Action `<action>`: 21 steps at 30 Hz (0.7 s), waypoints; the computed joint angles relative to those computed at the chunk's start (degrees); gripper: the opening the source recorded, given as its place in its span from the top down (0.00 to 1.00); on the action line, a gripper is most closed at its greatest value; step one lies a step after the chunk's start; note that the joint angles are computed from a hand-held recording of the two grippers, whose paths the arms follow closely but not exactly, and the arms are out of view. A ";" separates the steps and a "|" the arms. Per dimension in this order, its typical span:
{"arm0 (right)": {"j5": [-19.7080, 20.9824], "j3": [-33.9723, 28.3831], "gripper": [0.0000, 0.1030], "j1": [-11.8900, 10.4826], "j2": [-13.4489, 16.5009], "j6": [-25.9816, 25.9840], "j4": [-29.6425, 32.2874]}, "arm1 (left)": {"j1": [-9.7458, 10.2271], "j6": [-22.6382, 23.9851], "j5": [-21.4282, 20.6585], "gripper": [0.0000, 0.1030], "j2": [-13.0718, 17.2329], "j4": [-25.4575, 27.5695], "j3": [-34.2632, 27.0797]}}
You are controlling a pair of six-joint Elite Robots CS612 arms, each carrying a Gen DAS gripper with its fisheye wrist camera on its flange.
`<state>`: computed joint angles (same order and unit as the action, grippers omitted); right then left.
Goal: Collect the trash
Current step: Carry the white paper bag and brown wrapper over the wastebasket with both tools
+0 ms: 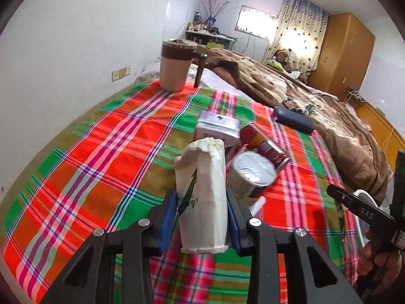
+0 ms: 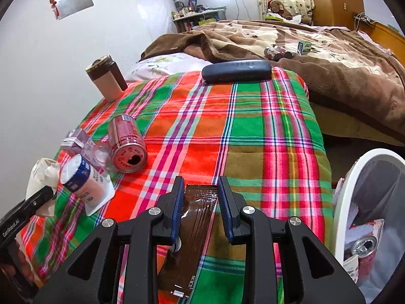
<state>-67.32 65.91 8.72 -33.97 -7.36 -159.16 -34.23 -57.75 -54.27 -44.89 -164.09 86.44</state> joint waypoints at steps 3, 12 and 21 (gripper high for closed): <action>0.57 0.78 0.73 -0.33 -0.54 0.16 -0.91 | -0.56 1.26 0.28 0.64 -0.27 -1.29 0.01; 1.68 3.15 0.73 -1.67 -2.17 1.62 -4.14 | -1.93 5.03 -0.86 0.64 0.44 -2.66 -2.35; 1.06 5.47 0.73 -3.42 -3.62 3.01 -6.35 | -3.05 9.94 -3.30 0.64 2.53 -3.22 -6.70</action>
<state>-66.26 71.38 5.30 -37.59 -4.35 -165.51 -37.28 -47.81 -57.58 -42.36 -167.32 79.75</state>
